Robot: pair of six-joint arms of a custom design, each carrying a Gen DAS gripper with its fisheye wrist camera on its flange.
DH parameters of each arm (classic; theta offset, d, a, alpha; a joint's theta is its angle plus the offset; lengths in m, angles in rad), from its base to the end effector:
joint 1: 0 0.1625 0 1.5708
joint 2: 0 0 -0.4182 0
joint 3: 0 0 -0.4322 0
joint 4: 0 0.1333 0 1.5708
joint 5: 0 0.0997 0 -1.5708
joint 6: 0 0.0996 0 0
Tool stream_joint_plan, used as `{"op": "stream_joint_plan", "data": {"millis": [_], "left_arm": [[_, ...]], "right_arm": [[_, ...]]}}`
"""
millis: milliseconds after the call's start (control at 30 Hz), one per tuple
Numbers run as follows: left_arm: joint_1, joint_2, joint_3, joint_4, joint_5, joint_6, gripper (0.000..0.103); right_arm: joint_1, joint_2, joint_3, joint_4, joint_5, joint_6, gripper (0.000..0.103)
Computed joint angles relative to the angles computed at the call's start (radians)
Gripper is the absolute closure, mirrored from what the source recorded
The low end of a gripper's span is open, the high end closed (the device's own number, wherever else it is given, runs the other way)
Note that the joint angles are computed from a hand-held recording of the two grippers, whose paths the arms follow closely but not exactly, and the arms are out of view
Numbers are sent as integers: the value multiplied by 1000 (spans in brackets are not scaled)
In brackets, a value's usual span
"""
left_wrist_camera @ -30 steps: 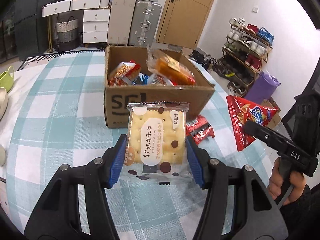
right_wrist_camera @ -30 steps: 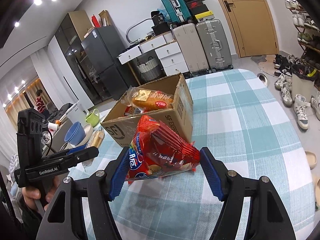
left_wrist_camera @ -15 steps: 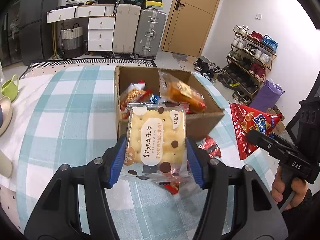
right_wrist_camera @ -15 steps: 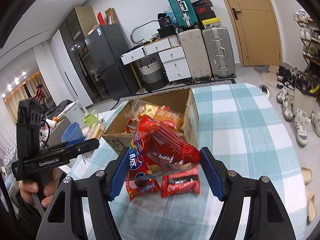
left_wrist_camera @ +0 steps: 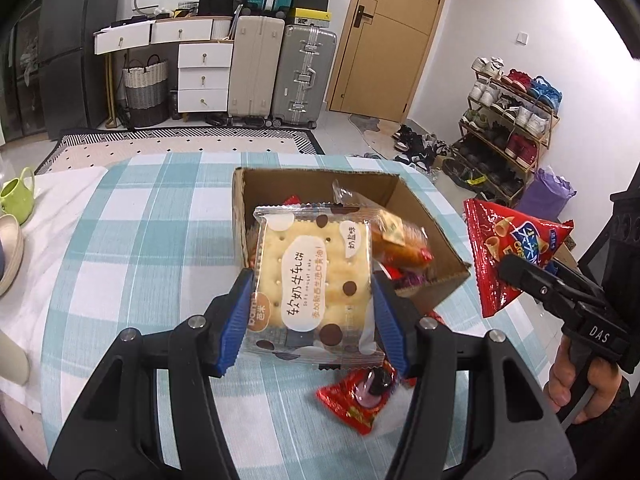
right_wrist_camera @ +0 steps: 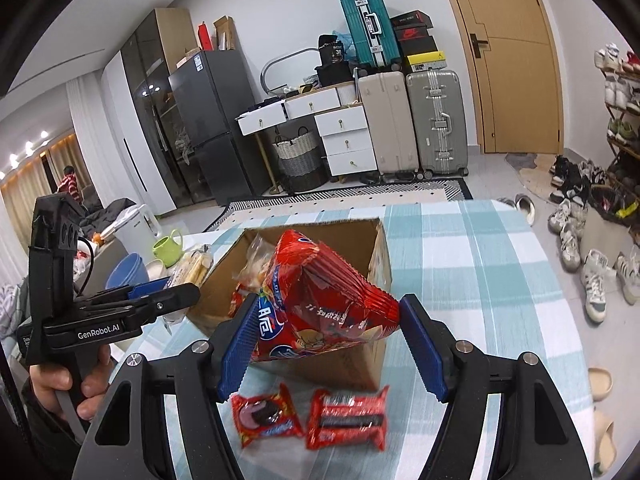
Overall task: Organize snacks
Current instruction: 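Carry the red bag and cracker pack toward the cardboard box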
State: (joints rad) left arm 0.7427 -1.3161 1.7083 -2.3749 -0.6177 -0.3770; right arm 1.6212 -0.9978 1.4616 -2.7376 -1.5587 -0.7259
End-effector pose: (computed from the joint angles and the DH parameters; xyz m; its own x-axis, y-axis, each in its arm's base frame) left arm -0.3111 -0.5768 0.3891 -0.8362 -0.0367 -0.5472 0.3949 0.6520 -0.6472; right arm 0.1723 -0.7460 0.3090 -0.7211 -0.5493 0.4223 -0.6914 0.5312 -0.4897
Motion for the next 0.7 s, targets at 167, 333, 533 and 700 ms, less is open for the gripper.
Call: {"op": "stream_joint_plan", "data": {"millis": [167,333,533,700], "left_arm": [[25,41,-51,-16,0,38,48],[54,90,-107,-24,12,83,48],[82,144,-161,-27,29,129,48],[99,169,-180,-29,29,146,48]], "right_arm": [[13,59,-84,16,-19,-18,32],[27,125,-171,14,-45,-42,32],[43,191,-237,-24,-84,-100,32],[49,257,-310,-27,-103,-138,32]]}}
